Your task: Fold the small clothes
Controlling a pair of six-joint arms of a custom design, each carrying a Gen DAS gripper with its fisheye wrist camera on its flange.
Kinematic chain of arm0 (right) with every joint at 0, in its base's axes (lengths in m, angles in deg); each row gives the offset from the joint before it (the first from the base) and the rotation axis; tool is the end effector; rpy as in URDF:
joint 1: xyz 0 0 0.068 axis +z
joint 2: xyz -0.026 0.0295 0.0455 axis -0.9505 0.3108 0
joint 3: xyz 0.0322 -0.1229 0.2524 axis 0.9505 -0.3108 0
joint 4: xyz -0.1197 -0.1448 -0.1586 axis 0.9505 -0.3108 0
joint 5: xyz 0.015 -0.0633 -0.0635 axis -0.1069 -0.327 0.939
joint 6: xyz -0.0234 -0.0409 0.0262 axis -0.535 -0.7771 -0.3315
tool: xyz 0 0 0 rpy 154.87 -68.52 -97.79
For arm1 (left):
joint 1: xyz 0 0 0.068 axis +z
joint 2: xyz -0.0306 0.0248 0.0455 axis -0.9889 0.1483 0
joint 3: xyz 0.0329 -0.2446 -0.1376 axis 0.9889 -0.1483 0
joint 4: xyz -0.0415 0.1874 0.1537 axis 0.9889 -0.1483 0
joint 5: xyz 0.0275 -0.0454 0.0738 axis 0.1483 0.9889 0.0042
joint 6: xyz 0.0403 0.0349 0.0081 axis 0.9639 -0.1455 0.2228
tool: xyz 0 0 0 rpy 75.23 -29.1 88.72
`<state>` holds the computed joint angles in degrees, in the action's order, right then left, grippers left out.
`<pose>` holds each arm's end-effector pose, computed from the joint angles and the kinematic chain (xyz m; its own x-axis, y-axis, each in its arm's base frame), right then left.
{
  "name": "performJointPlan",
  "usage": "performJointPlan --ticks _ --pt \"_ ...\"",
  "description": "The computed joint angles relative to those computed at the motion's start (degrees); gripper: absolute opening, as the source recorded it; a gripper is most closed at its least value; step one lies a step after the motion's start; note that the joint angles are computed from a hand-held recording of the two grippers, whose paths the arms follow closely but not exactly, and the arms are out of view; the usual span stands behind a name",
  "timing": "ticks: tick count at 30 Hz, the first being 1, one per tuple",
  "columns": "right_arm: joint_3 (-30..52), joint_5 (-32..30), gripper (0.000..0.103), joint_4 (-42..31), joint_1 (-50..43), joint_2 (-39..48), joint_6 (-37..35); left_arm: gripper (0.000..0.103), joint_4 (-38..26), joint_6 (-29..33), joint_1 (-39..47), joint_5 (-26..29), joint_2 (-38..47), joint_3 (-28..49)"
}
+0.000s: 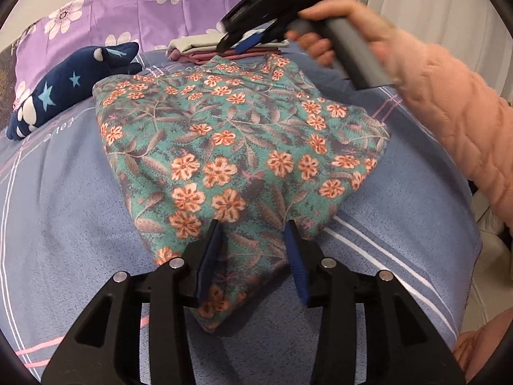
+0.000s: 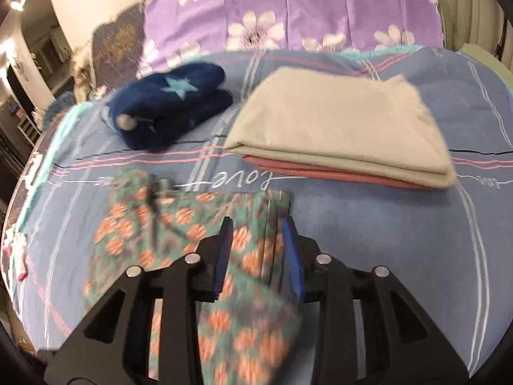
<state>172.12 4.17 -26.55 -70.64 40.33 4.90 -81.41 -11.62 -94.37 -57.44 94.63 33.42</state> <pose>0.3995 0.0157 0.2616 -0.8176 -0.0008 -0.5758 -0.1207 0.9780 0.1700 0.1811 -0.0537 0.1927 -0.6067 0.4383 -0.6631 0.6297 0.7741 -0.0645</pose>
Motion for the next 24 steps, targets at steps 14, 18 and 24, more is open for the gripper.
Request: performJointPlan --ticks 14,18,24 --pt "-11.0 5.3 0.024 12.5 -1.0 -4.3 0.1 0.049 -0.3 1.1 1.8 3.1 0.2 -0.1" --pt "-22.3 1.5 0.024 14.0 -1.2 -18.4 -2.6 0.049 -0.1 0.8 1.0 1.9 -1.0 -0.8" --pt "-44.1 -3.2 0.025 9.7 3.2 -44.0 -6.2 0.050 -0.5 1.1 1.4 2.3 -1.4 -0.9"
